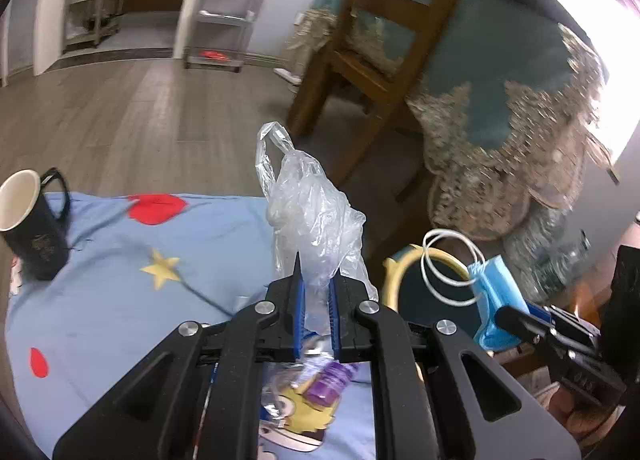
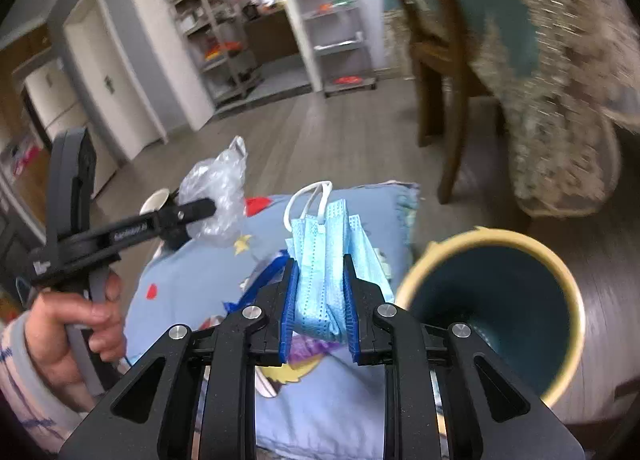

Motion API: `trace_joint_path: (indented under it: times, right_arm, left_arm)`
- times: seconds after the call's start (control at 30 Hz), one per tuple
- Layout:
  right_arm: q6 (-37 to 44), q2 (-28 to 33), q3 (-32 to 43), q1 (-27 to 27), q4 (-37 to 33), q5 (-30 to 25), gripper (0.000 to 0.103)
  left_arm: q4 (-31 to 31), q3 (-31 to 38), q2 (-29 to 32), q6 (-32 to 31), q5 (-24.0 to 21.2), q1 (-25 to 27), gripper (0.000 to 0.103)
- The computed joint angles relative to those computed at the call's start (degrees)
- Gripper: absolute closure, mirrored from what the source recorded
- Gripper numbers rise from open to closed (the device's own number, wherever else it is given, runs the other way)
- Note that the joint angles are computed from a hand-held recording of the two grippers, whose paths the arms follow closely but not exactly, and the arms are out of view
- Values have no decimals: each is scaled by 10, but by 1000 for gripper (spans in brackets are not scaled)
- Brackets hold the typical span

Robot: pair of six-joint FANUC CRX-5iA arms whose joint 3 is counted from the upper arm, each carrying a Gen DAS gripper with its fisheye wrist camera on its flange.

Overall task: Collect trash
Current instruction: 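Carry the clear bag and blue mask over the bin and open both grippers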

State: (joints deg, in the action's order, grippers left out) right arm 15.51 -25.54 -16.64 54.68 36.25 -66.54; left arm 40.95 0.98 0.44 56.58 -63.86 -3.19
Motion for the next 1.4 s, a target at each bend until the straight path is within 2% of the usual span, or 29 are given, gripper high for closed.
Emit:
trace_joint_path:
  times: [0.33, 0.5, 0.67, 0.87, 1.13, 1.17, 1.23, 1.27, 1.3, 1.4]
  right_arm:
    - [-147, -83, -78, 47, 76, -71, 80]
    - [-208, -111, -105, 60, 85, -110, 80]
    - [-236, -124, -118, 70, 87, -147, 80]
    - [-273, -140, -135, 65, 78, -156, 80]
    - [-294, -147, -142, 52, 65, -156, 80]
    - [-293, -147, -142, 51, 62, -156, 80]
    - [-294, -148, -143, 48, 57, -157, 80]
    - [-294, -147, -142, 44, 52, -156, 80]
    - [-294, -146, -142, 40, 48, -154, 80]
    - [-292, -144, -140, 30, 36, -150, 80]
  left_arm:
    - [30, -14, 2, -36, -29, -44, 94]
    - [36, -11, 16, -53, -60, -84, 94]
    - [17, -2, 35, -60, -79, -128, 94]
    - [-2, 18, 71, -44, -100, -163, 94]
    - [-34, 30, 106, -41, -93, -199, 93]
    - [-35, 28, 106, -41, -93, -199, 90]
    - [-39, 26, 105, -40, -90, -199, 77]
    - [-40, 25, 104, -41, -88, -198, 62]
    - [-38, 20, 100, -43, -81, -197, 51]
    - [-35, 19, 95, -47, -74, -193, 47]
